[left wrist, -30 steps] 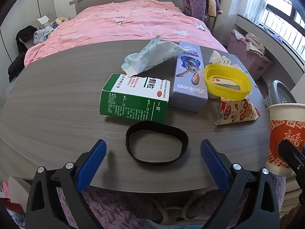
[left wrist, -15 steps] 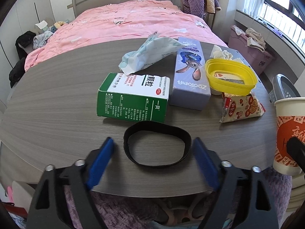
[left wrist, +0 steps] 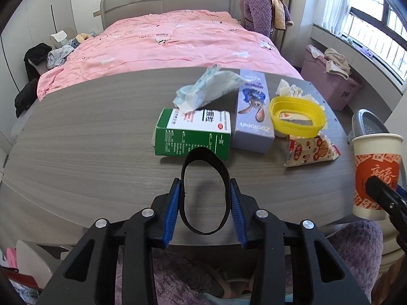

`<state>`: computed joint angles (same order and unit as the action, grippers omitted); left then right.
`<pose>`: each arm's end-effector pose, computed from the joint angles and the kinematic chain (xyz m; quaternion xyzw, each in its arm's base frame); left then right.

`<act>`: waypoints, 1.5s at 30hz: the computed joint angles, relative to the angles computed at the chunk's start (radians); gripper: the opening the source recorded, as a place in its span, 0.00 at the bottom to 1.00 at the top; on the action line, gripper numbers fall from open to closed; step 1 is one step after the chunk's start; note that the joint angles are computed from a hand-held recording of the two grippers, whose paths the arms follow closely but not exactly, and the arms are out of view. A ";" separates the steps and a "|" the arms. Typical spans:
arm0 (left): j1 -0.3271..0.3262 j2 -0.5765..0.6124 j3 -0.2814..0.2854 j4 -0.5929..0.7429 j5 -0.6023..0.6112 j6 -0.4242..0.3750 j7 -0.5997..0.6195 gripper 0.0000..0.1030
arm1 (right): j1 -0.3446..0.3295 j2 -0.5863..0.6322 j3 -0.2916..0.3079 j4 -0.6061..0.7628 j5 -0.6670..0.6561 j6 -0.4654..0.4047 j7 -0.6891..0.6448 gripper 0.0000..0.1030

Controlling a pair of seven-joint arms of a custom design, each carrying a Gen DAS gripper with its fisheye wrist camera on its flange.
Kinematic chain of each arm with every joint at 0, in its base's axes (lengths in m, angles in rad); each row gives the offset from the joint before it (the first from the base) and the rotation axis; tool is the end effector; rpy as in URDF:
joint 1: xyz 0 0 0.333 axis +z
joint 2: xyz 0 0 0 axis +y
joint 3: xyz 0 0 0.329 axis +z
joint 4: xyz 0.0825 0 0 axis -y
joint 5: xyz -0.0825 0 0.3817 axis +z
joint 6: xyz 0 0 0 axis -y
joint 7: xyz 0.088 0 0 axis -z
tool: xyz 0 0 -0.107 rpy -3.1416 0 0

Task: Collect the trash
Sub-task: 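Carry cup and band over the grey basket and open both tools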

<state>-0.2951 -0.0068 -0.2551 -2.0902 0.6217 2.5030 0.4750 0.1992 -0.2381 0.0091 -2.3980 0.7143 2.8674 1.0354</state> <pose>0.4894 -0.3052 0.4841 -0.7121 0.6330 -0.2065 0.2226 0.4914 0.0668 0.4933 -0.6914 0.6121 -0.1450 0.3554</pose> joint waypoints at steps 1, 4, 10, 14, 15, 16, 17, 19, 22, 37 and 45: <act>0.000 -0.006 -0.001 0.001 0.003 0.002 0.000 0.35 | 0.001 -0.002 -0.003 0.000 0.005 0.000 -0.003 0.57; -0.004 -0.014 -0.005 0.016 0.014 0.013 0.002 0.35 | -0.002 -0.007 -0.011 -0.001 0.017 0.004 -0.010 0.57; -0.026 0.037 -0.020 0.116 0.048 0.046 0.021 0.36 | -0.037 -0.022 -0.027 -0.008 0.012 0.032 -0.006 0.57; -0.063 0.135 -0.030 0.244 0.057 0.050 0.077 0.36 | -0.093 -0.028 -0.035 -0.017 -0.029 0.066 0.030 0.57; -0.075 0.167 -0.033 0.282 0.055 0.052 0.098 0.35 | -0.111 -0.027 -0.035 -0.019 -0.045 0.073 0.046 0.57; -0.087 0.197 -0.034 0.321 0.050 0.052 0.122 0.36 | -0.130 -0.026 -0.036 -0.019 -0.063 0.079 0.062 0.57; -0.100 0.230 -0.035 0.361 0.046 0.050 0.146 0.36 | -0.150 -0.024 -0.037 -0.020 -0.081 0.085 0.079 0.57; -0.131 0.296 -0.036 0.445 0.039 0.040 0.188 0.35 | -0.183 -0.019 -0.040 -0.020 -0.113 0.095 0.106 0.57; -0.169 0.396 -0.038 0.575 0.001 0.022 0.276 0.35 | -0.231 -0.007 -0.048 -0.014 -0.158 0.098 0.143 0.57; -0.358 0.786 0.015 1.158 -0.186 -0.175 0.582 0.36 | -0.286 0.044 -0.106 0.025 -0.166 0.054 0.143 0.57; -0.393 0.825 0.056 1.226 -0.218 -0.210 0.592 0.60 | -0.294 0.062 -0.110 0.042 -0.152 0.053 0.130 0.61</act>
